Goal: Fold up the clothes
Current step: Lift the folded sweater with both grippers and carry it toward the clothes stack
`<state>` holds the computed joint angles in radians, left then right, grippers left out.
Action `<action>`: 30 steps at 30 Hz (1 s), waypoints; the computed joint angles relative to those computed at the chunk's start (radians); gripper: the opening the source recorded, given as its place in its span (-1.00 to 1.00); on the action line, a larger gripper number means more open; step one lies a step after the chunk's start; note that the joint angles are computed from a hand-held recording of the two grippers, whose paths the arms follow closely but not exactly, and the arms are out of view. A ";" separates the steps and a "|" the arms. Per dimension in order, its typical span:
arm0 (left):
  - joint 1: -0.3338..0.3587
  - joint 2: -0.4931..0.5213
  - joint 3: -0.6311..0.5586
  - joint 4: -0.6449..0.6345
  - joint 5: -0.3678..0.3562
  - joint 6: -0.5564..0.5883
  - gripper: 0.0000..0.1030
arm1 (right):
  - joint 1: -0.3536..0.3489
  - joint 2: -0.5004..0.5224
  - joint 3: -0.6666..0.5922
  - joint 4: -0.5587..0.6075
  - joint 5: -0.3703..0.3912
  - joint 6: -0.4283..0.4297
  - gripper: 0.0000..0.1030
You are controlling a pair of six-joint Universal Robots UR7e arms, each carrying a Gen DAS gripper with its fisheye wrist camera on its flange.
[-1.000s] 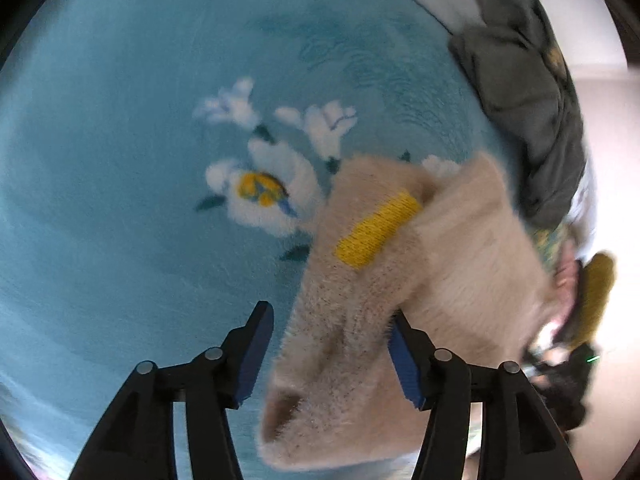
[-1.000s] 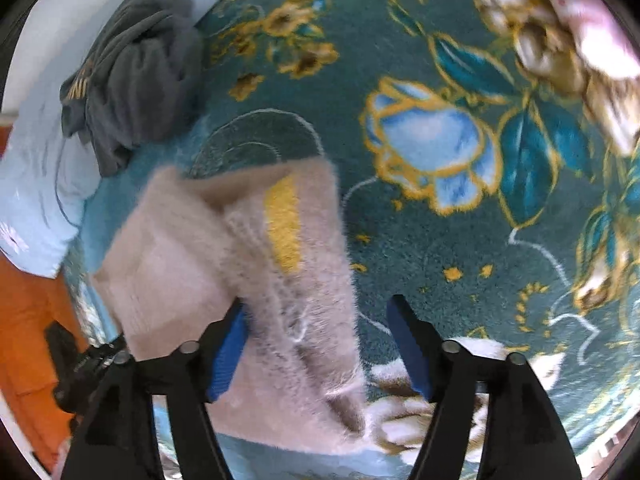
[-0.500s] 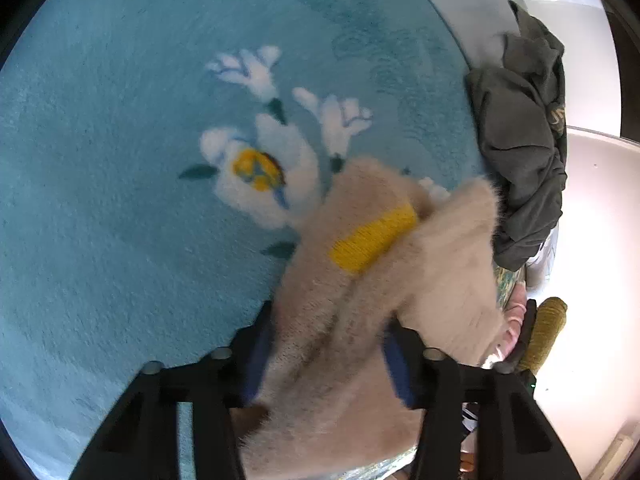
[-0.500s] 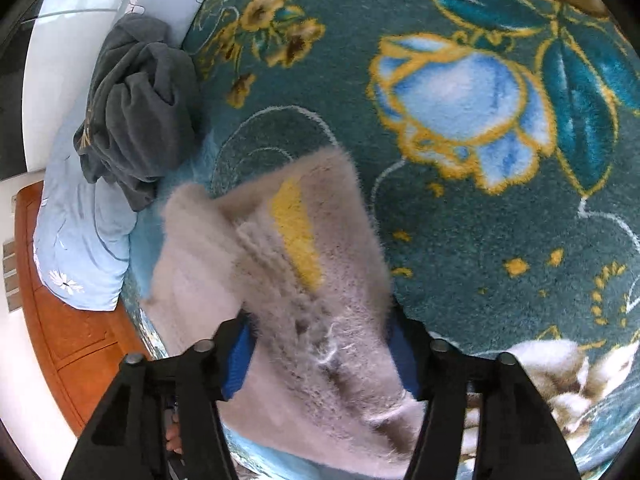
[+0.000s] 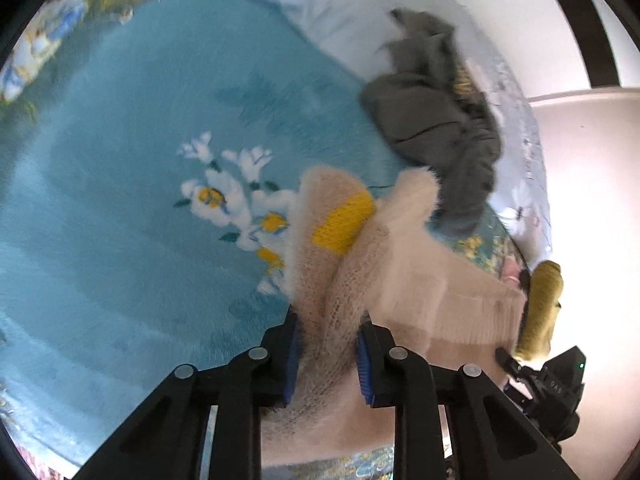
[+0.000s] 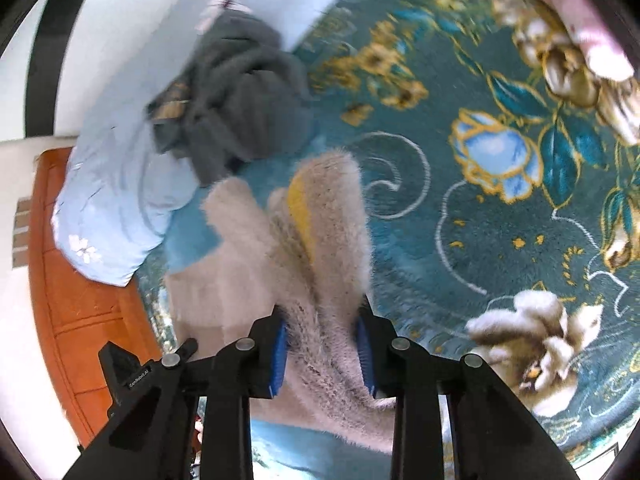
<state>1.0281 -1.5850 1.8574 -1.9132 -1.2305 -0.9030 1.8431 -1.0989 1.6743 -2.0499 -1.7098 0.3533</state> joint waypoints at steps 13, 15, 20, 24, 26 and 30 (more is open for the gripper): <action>-0.216 -0.247 -0.007 0.203 0.193 -0.210 -0.52 | 0.148 -0.014 -0.095 0.122 0.128 -0.127 -0.40; -0.246 -0.272 -0.009 0.225 0.214 -0.232 -0.52 | 0.171 -0.020 -0.097 0.120 0.143 -0.134 -0.40; -0.319 -0.344 -0.032 0.310 0.256 -0.259 -0.52 | 0.231 -0.048 -0.073 0.086 0.171 -0.127 -0.40; -0.378 -0.382 -0.075 0.396 0.272 -0.260 -0.52 | 0.274 -0.091 -0.029 0.032 0.177 -0.085 -0.40; -0.406 -0.395 -0.092 0.421 0.278 -0.246 -0.52 | 0.297 -0.116 -0.010 0.010 0.179 -0.060 -0.40; -0.429 -0.405 -0.102 0.411 0.259 -0.203 -0.52 | 0.329 -0.189 0.050 -0.048 0.159 0.000 -0.40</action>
